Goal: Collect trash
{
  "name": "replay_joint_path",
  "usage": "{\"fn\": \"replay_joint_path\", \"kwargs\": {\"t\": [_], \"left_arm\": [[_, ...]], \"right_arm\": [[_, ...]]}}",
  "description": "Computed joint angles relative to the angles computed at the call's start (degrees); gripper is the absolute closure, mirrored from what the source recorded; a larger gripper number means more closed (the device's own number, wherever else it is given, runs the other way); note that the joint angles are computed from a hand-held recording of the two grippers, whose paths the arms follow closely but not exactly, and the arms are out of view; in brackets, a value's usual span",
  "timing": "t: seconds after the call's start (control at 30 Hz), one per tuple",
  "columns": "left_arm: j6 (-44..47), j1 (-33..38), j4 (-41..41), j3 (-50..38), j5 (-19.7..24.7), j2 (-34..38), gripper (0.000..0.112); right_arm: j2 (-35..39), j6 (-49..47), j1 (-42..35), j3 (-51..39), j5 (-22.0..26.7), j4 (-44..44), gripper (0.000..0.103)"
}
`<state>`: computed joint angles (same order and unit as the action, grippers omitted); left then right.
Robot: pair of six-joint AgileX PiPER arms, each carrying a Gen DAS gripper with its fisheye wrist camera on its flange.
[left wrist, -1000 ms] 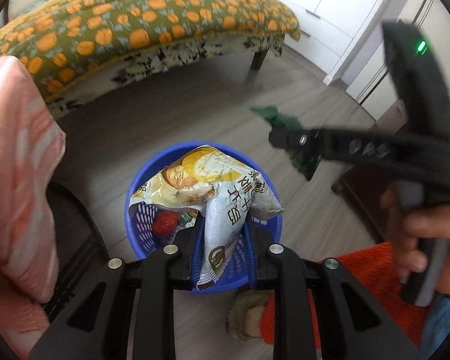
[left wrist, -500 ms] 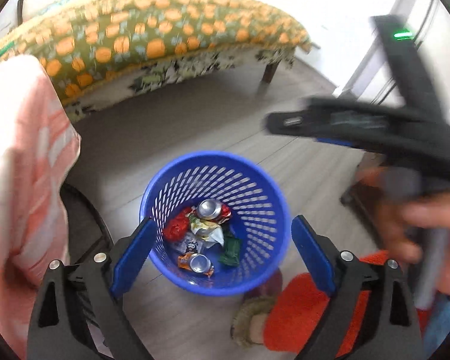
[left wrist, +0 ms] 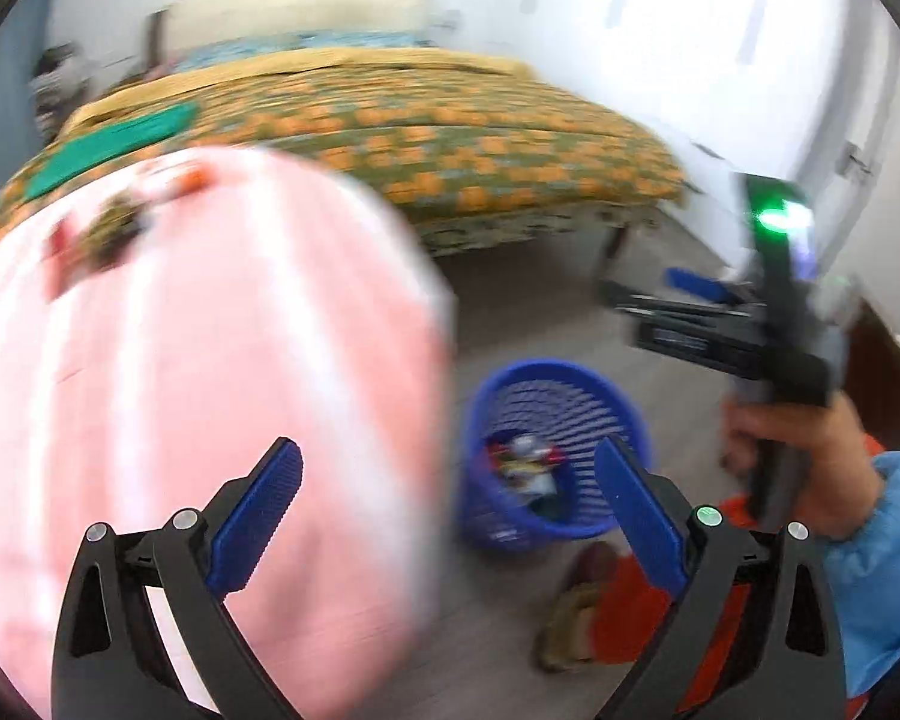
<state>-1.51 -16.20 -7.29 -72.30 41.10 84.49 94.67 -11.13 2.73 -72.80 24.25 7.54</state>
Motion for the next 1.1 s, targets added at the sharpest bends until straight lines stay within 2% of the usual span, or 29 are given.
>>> {"fn": "replay_joint_path", "kwargs": {"t": [0.07, 0.2, 0.37, 0.47, 0.57, 0.7, 0.83, 1.0, 1.1], "left_arm": [[1.62, 5.42, 0.01, 1.87, 0.73, -1.84, 0.016], [8.3, 18.51, -3.2, 4.0, 1.44, -4.58, 0.016], [16.25, 31.96, -6.11, 1.98, 4.15, -3.58, 0.016], [17.96, 36.16, -4.91, -1.32, 5.66, -1.05, 0.016], [18.42, 38.54, -4.2, -4.15, 7.26, 1.19, 0.016], [18.65, 39.46, -4.6, -9.1, 8.56, 5.71, 0.016], [17.08, 38.85, -5.5, -17.29, 10.03, 12.0, 0.016], [10.17, 37.01, -4.04, -30.46, 10.61, 21.33, 0.016], [3.57, 34.73, -0.36, -40.66, 12.17, 28.32, 0.016]], "right_arm": [[-0.3, 4.35, 4.54, -0.24, -0.03, -5.17, 0.015], [1.41, 6.35, 12.55, -4.7, 4.31, -5.28, 0.015], [9.15, 10.65, 23.77, -19.81, 13.61, -5.71, 0.015], [17.27, 13.0, 29.5, -33.93, 21.68, -8.6, 0.013], [26.13, 14.3, 33.42, -47.85, 28.55, -12.2, 0.013], [34.26, 14.14, 35.78, -59.18, 34.08, -12.97, 0.013], [33.42, 15.28, 36.1, -54.51, 30.7, -12.44, 0.012], [33.88, 15.78, 36.22, -55.22, 31.32, -12.14, 0.01], [34.2, 16.38, 36.52, -55.72, 31.63, -13.11, 0.009]]}}
